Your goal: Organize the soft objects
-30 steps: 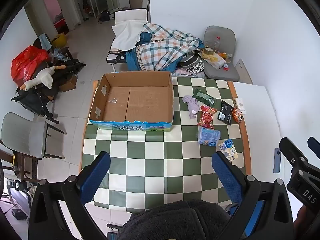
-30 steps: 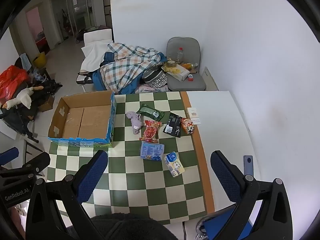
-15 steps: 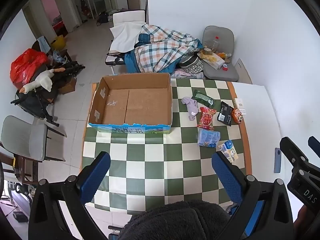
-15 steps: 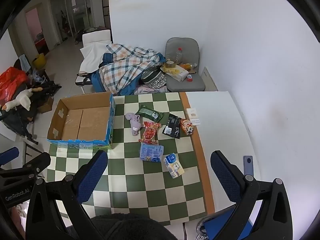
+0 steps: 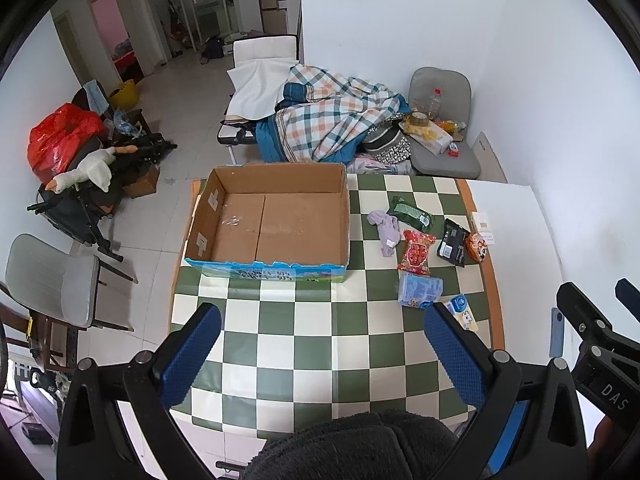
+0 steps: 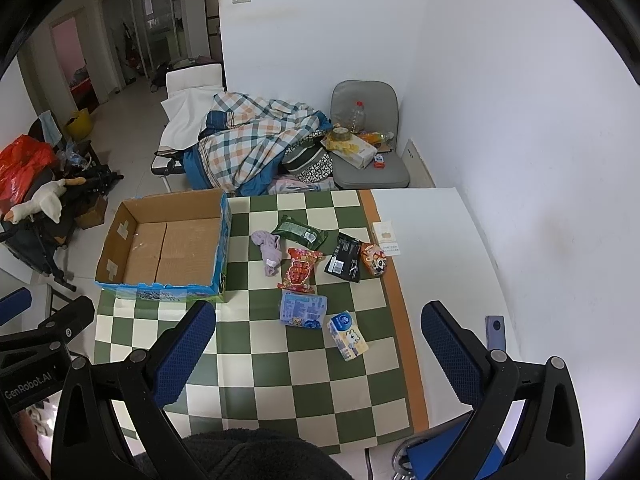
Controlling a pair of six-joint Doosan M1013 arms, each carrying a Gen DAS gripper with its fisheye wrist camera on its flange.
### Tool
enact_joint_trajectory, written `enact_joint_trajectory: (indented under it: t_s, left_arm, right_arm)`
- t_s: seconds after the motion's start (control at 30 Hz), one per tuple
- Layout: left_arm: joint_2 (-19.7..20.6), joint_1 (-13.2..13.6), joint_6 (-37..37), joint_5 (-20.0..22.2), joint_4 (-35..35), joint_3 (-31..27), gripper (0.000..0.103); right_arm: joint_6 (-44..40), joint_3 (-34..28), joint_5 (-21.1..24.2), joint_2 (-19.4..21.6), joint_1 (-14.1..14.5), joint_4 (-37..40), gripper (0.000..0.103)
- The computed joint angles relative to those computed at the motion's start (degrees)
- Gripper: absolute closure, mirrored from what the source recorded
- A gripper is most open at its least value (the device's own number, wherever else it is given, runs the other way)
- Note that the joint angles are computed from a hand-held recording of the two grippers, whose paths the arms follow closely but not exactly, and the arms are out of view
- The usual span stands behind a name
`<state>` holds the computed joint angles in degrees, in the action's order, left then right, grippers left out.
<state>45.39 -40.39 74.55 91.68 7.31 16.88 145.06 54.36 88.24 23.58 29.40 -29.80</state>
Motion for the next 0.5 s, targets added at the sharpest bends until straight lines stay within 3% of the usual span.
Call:
enact_joint_trajectory:
  t_s: [0.5]
  left_arm:
    - [-0.38,-0.38,-0.37,-1.36,0.75,0.3,0.0]
  right_arm:
    - [1.14,0.15,-0.37,-0.51,0.86,-1.93,0.0]
